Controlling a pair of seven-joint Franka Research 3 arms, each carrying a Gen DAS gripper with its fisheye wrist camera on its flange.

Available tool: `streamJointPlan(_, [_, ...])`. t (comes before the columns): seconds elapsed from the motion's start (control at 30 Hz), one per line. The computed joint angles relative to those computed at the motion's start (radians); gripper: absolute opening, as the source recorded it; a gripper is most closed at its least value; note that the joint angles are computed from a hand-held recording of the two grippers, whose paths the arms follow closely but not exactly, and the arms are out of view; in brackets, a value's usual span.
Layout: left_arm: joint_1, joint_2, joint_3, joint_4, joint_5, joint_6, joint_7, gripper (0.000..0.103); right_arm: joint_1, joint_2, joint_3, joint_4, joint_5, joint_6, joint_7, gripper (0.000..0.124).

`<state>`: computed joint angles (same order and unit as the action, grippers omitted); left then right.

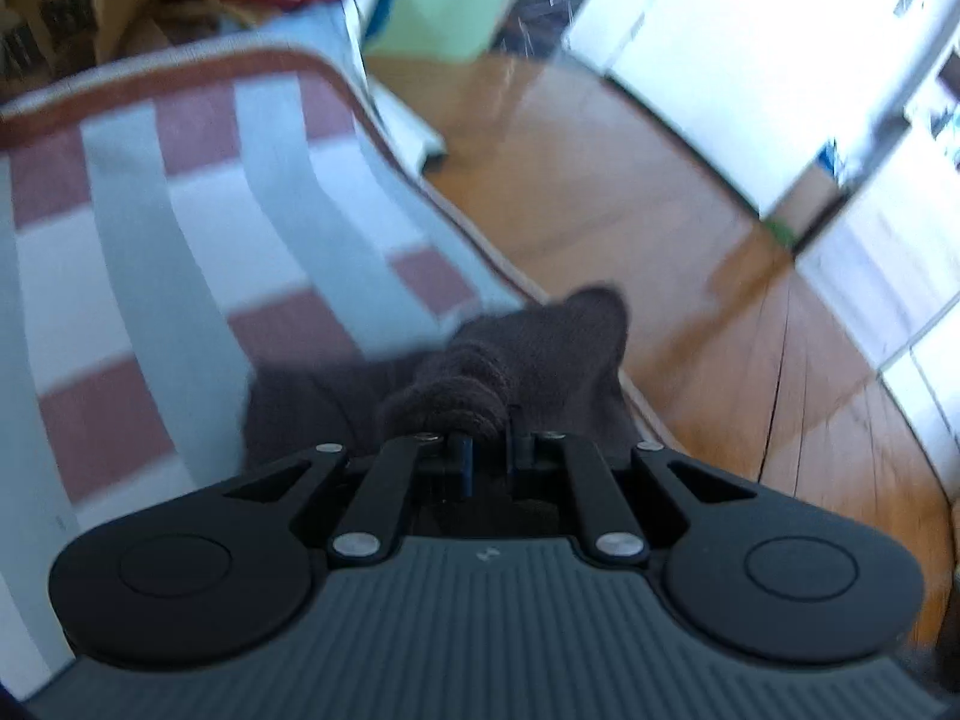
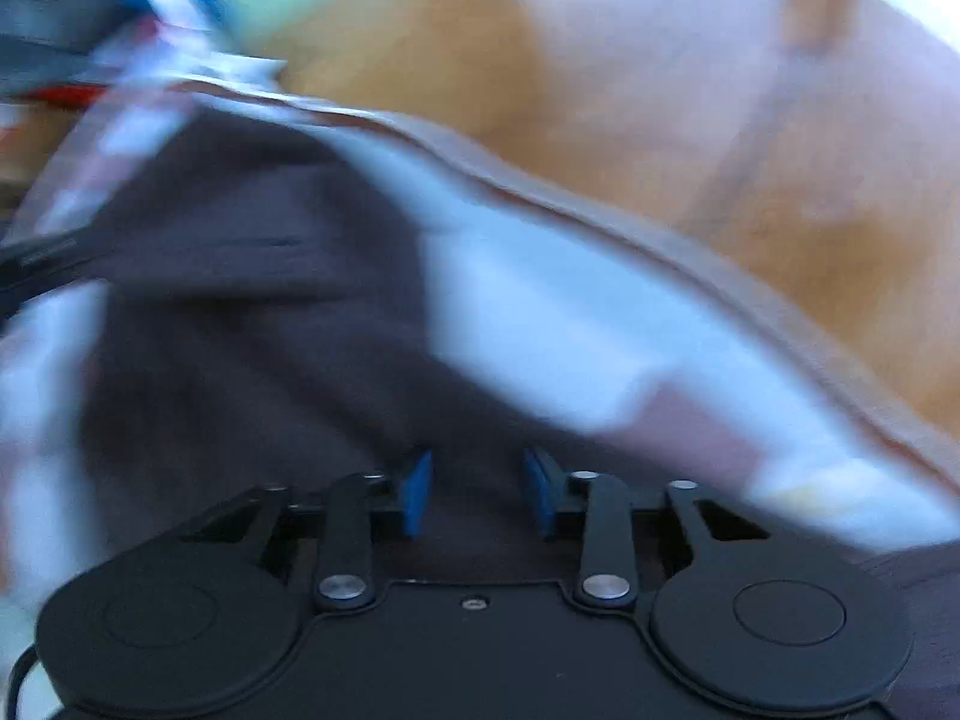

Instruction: Fold clothes

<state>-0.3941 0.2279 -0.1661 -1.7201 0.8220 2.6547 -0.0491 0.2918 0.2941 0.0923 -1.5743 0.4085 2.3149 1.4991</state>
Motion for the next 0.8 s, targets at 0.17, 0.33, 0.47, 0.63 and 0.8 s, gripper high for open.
streamJointPlan(0.17, [0.021,0.020,0.000,0.016,-0.057,-0.003,0.022,0.008,0.028,-0.082,0.006,-0.055,-0.042,-0.016,-0.045,0.028])
streamJointPlan(0.33, [0.019,0.046,0.009,0.019,-0.112,0.036,0.018,0.008,0.053,-0.087,-0.028,-0.048,-0.145,0.188,0.116,0.049])
streamJointPlan(0.47, [-0.079,0.027,0.092,0.024,0.237,0.051,-0.224,0.008,0.152,0.098,-0.158,0.184,-0.577,0.065,0.404,0.063])
streamJointPlan(0.63, [-0.111,-0.026,0.037,0.004,0.451,-0.036,-0.234,0.008,0.092,0.136,-0.106,0.238,-0.552,-0.068,0.342,0.057])
streamJointPlan(0.8, [-0.052,-0.047,-0.035,0.002,0.254,-0.044,-0.067,0.008,0.062,0.041,-0.054,0.084,-0.434,-0.024,0.210,0.058])
